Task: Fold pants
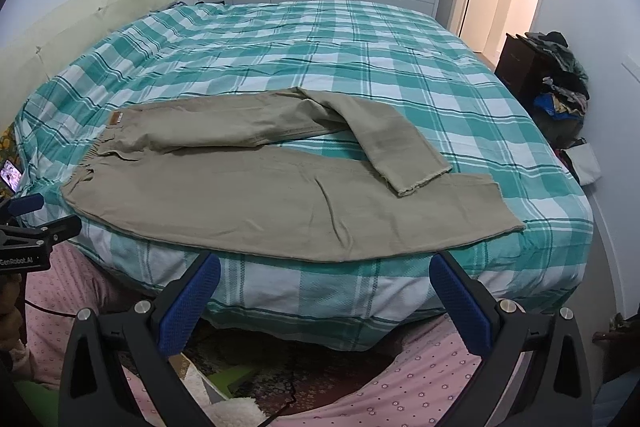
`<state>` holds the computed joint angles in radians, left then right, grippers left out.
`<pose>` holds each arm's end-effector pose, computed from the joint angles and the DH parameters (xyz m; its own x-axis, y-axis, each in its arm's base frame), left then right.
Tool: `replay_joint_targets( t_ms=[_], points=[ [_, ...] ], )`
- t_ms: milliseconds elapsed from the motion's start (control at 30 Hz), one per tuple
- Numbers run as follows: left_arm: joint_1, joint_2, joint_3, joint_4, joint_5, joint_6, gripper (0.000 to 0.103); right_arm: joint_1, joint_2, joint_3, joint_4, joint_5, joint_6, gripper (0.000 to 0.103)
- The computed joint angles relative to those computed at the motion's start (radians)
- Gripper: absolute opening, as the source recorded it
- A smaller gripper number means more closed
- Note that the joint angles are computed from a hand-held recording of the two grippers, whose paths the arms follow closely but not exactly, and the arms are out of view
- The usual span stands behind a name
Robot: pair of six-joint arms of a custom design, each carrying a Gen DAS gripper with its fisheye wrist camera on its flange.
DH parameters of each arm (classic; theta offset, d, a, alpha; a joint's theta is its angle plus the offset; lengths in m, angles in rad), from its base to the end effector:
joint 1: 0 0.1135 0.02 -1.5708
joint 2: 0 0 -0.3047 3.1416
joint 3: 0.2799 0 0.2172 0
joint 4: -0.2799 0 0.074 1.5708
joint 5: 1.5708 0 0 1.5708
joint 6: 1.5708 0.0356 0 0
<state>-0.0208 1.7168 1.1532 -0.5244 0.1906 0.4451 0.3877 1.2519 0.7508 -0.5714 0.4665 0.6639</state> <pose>0.3232 -0.0135 0.2577 -0.7526 0.4385 -0.4913 0.4791 0.8764 0.0484 0.1791 0.0559 0.2623 -0.7259 0.2980 -0.6199 0.3919 0.9199 -0.0167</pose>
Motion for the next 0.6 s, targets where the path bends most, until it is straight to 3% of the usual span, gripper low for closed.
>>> replay_joint_targets(
  t_ms=[500,600],
  points=[
    [0.012,0.004,-0.013,0.022,0.015,0.019,0.103,0.042,-0.004,-0.02,0.084,-0.049,-0.037,0.103],
    [0.007,0.012,-0.007,0.016,0.009,0.018,0.103,-0.023,0.004,-0.036,0.136,-0.077,-0.183,0.103]
  ],
)
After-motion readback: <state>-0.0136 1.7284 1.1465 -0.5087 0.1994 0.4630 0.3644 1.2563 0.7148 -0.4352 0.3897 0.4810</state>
